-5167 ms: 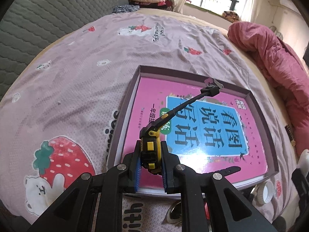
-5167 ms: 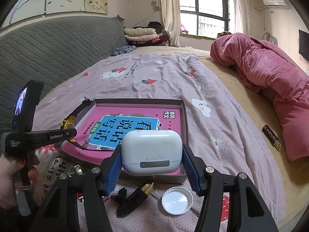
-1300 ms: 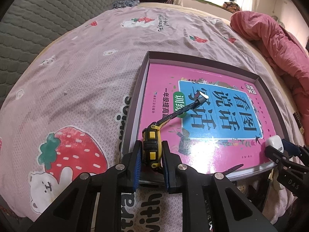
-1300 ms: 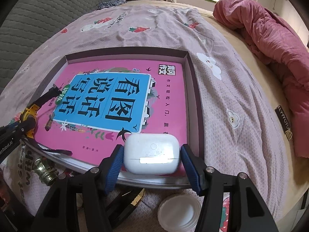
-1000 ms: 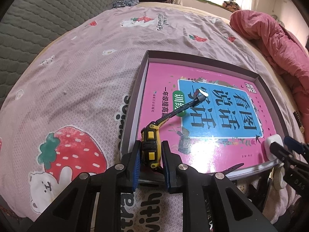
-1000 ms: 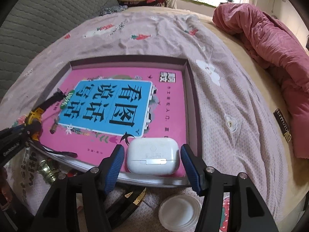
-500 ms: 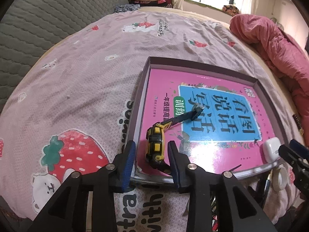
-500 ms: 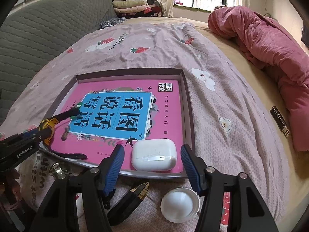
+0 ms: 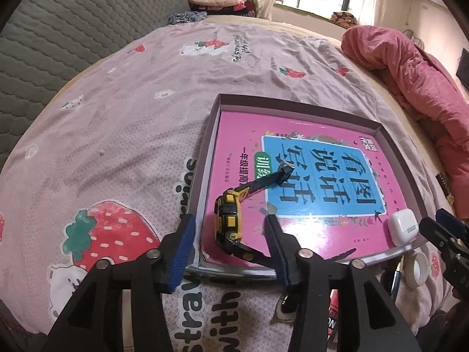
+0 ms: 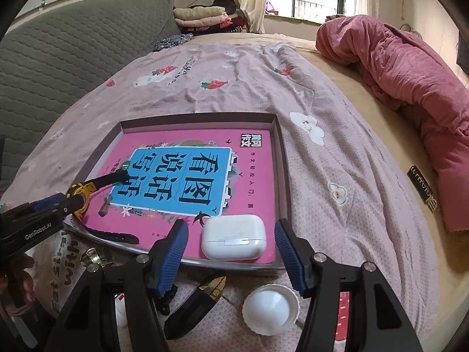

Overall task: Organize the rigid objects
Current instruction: 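Open right gripper to drop the earbud case while left gripper releases the watch in the tray, then withdraw both grippers back from the tray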

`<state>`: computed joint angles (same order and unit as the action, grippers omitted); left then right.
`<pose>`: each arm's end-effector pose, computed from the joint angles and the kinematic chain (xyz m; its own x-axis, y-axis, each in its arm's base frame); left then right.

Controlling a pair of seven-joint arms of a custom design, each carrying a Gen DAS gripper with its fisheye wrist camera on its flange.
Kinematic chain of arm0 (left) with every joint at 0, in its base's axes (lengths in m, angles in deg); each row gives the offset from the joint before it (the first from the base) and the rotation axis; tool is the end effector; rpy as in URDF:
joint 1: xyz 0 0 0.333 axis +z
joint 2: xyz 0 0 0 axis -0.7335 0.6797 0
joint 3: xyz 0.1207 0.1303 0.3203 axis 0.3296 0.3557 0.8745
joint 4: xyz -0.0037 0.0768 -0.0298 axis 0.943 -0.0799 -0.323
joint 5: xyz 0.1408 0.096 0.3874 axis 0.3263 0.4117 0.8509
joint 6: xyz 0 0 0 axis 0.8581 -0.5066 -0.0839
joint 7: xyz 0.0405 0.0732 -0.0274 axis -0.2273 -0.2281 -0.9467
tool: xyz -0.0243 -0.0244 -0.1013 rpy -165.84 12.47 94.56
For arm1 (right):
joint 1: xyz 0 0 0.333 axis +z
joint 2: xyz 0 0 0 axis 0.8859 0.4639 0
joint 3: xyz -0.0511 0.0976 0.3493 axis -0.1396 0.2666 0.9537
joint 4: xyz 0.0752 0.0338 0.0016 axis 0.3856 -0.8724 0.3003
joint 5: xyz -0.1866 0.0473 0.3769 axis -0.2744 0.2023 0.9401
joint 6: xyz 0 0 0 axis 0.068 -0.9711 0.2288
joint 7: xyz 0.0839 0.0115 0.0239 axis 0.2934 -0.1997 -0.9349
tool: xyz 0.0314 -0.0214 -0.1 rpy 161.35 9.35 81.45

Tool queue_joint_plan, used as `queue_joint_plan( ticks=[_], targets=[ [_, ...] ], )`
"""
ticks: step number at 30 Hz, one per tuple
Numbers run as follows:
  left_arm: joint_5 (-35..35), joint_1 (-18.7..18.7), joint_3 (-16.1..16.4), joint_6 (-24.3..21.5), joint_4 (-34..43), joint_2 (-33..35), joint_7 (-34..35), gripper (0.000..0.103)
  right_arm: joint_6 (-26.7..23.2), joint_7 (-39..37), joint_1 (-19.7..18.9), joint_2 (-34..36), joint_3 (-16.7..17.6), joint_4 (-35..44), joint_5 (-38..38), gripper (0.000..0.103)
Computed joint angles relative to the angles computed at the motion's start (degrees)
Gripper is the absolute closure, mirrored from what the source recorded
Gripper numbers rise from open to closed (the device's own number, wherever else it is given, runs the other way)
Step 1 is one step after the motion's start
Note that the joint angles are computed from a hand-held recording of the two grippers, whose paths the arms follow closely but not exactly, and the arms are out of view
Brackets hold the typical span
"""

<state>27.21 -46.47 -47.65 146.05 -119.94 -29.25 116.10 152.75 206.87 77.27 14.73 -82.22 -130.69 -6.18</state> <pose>0.6052 -0.0537 0.5067 0.0190 -0.9957 0.0902 -0.8107 -0.0681 -0.5815 0.5610 0.2094 0.5306 -0.0091 -0.9998 -0.0187 -0.7845 0.0188 -0.6198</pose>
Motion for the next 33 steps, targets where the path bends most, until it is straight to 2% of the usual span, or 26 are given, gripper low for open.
queue_joint_plan(
  ticks=[9, 14, 33],
  targets=[
    [-3.51, 0.01, -0.05, 1.32, -0.76, -1.3, 3.13, 0.041, 1.29, 0.96, -0.56, -1.27, 0.0, -0.87, -0.95, 0.042],
    [-2.58, 0.35, -0.13, 1.49, -1.26, -2.15, 2.11, 0.041, 1.41, 1.27, -0.83, -2.03, 0.11, -1.2, -1.46, 0.042],
    [-5.33, 0.64, -0.55, 1.64, -3.81, -6.3, 5.59, 0.039, 2.48, 2.53, -2.1, -6.67, 0.55, -5.08, -2.06, 0.042]
  ],
)
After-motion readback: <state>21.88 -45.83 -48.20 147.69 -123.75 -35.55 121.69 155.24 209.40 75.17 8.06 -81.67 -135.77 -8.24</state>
